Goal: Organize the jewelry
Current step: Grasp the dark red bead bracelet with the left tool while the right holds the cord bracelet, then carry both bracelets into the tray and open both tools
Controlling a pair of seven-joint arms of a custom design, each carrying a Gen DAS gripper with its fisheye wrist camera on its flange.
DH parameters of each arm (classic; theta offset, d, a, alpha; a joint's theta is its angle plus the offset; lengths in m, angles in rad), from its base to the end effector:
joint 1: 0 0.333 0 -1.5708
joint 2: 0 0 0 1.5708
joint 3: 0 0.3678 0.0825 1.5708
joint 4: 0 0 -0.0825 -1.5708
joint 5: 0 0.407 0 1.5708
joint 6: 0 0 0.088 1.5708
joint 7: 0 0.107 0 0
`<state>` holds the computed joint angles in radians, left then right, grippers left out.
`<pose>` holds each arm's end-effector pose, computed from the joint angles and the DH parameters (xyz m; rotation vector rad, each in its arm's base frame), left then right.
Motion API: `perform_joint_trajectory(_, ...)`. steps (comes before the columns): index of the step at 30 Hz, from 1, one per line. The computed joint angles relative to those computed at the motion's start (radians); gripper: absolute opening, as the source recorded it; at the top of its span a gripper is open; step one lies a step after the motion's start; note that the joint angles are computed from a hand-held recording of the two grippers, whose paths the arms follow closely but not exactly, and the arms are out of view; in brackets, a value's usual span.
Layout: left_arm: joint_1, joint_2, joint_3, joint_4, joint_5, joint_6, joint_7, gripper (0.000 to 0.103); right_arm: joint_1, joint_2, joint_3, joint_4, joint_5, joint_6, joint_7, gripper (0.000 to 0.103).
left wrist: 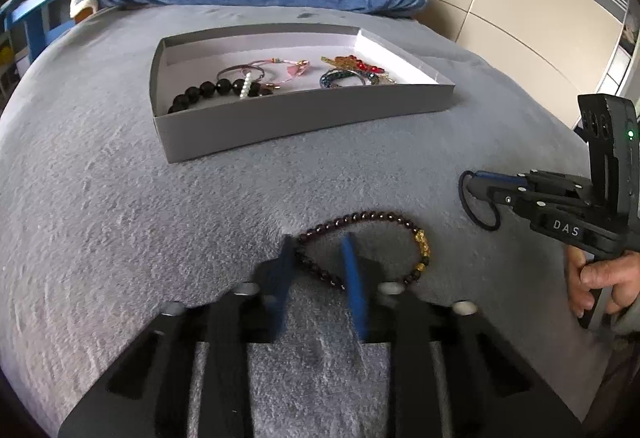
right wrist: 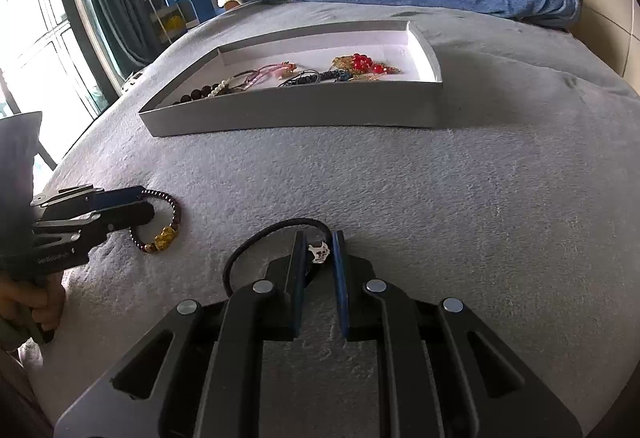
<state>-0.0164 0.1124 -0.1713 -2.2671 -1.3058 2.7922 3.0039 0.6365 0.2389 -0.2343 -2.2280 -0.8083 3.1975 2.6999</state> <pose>0.5614 -0.0601 0.3656 -1.4700 2.3209 -1.0314 0.5228 0.3024 0.3654 -1.8448 1.6310 -0.3938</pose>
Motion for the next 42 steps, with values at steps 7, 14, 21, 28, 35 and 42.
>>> perform_joint_trajectory(7,-0.002,-0.032,0.004,-0.012,-0.105,-0.029,0.132,0.006,0.081,0.000,-0.089,-0.005,-0.027,0.035,0.026,0.013)
perform_joint_trajectory(14,-0.008,-0.063,0.022,0.008,-0.144,-0.089,0.187,0.006,0.159,-0.007,-0.171,-0.018,0.024,0.074,-0.024,0.013)
perform_joint_trajectory(21,-0.012,-0.071,0.031,0.050,-0.189,-0.098,0.193,0.006,0.239,-0.012,-0.255,-0.025,0.096,0.090,-0.088,0.013)
perform_joint_trajectory(28,-0.010,-0.068,0.035,0.080,-0.200,-0.090,0.169,0.006,0.335,-0.020,-0.352,-0.012,0.166,0.089,-0.164,0.013)
perform_joint_trajectory(35,-0.002,-0.065,0.039,0.115,-0.206,-0.082,0.144,0.006,0.345,-0.028,-0.362,0.038,0.229,0.072,-0.249,0.013)
perform_joint_trajectory(42,0.002,-0.048,0.036,0.175,-0.209,-0.069,0.117,0.006,0.086,-0.028,-0.102,0.117,0.244,0.017,-0.316,0.013)
